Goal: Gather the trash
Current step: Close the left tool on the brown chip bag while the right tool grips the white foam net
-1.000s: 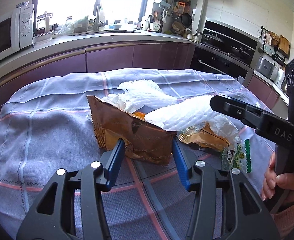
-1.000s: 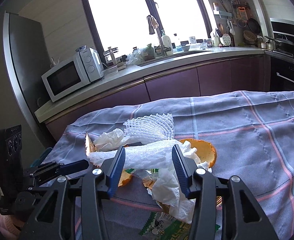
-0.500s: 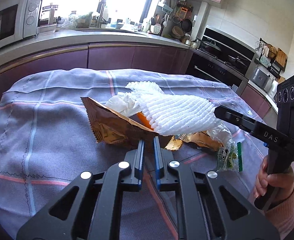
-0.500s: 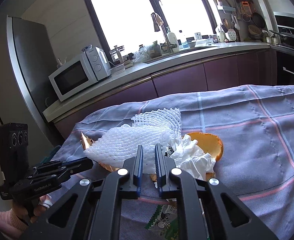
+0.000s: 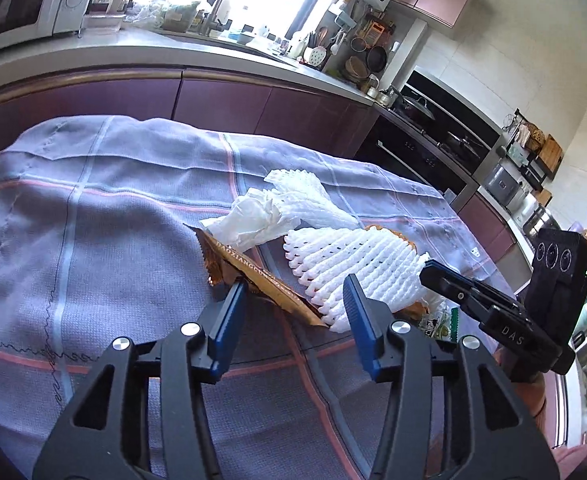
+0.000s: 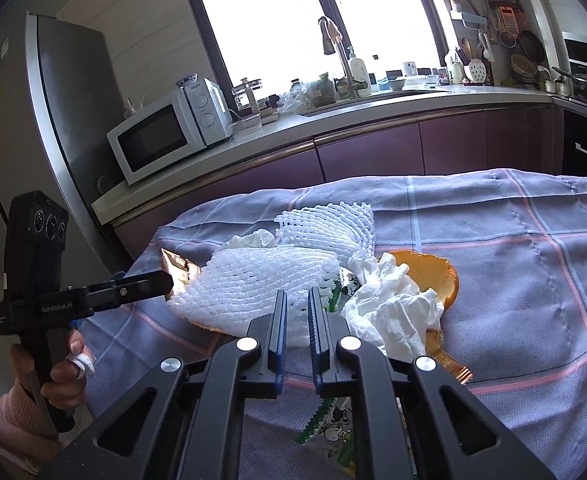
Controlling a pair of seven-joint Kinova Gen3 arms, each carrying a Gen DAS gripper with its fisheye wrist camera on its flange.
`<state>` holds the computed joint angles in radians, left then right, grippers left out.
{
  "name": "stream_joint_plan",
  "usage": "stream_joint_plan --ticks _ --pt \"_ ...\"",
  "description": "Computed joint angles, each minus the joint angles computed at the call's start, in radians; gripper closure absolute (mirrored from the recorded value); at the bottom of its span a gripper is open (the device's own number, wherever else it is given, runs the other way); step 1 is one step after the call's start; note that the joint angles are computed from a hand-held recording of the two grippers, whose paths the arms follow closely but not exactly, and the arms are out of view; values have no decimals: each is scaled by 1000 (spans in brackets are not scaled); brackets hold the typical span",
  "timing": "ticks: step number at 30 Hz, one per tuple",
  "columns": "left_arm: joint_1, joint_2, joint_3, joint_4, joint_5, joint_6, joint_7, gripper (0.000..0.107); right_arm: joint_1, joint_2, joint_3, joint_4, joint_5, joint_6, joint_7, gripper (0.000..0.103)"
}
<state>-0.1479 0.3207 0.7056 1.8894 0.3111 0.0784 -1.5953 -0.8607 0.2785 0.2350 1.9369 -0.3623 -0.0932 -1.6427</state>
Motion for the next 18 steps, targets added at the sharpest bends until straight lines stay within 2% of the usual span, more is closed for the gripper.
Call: stream_joint_plan --ticks 3,5,7,11,15,18 --pt "-30 33 27 -10 16 24 -4 77 28 2 -34 -2 13 1 -7 94" --pt "-59 57 52 -16 37 40 -14 93 34 3 -43 -3 18 2 -11 94" --pt "-61 66 54 -6 53 26 -19 100 33 3 -46 -1 21 -2 -15 96" --pt "-70 62 62 15 46 -5 -13 105 42 -6 -64 6 20 -22 -13 97" --pt "-120 25 103 55 13 -35 8 106 138 -12 -178 -4 58 -38 -32 98" --pt "-139 -37 101 92 -20 -46 40 106 167 -10 -224 -19 77 -44 -38 98"
